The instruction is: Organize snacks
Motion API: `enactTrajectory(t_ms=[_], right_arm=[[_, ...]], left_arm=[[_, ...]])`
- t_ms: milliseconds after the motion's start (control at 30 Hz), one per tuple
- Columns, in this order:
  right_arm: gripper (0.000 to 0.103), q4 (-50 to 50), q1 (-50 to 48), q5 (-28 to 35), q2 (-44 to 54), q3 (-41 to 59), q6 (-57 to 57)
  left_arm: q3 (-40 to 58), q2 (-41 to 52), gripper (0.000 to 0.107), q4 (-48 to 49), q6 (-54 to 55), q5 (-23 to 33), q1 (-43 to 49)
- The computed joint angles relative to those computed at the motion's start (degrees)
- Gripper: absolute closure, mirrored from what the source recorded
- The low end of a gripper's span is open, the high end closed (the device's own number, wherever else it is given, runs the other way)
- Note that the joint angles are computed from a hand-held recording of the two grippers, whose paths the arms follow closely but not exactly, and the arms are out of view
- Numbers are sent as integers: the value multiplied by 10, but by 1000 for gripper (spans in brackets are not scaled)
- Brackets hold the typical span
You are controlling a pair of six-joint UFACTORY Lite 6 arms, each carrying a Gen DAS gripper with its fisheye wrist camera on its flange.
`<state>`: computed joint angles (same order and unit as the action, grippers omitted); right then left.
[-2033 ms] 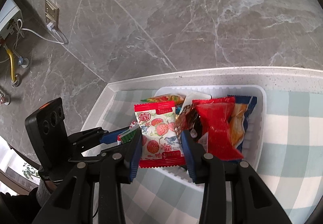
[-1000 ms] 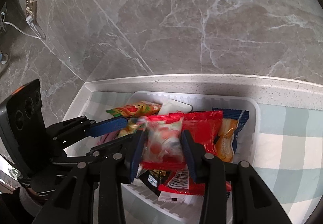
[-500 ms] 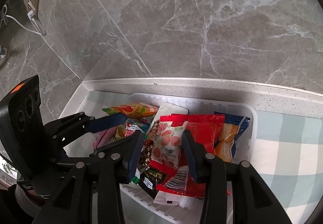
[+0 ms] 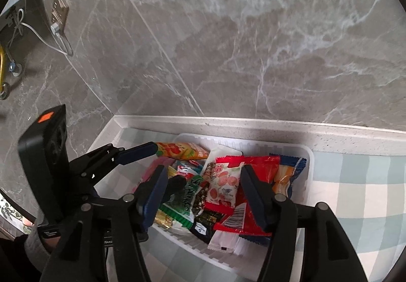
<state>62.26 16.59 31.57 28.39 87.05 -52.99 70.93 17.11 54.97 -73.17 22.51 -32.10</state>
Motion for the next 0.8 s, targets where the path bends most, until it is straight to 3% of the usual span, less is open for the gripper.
enactTrajectory(t_ms=[267,500,800], right_arm=[[29,6,17,-53,-133,-130,-35],[18,2,32,-105,-286,-269,-33],[13,-131,49,-134,-474,-399,127]], left_arm=[[-18,-50,15,14,-34,55,-36],[-35,-109,10,13,-67,139,-109],[-28,-151,10,12,-113,260,-238]])
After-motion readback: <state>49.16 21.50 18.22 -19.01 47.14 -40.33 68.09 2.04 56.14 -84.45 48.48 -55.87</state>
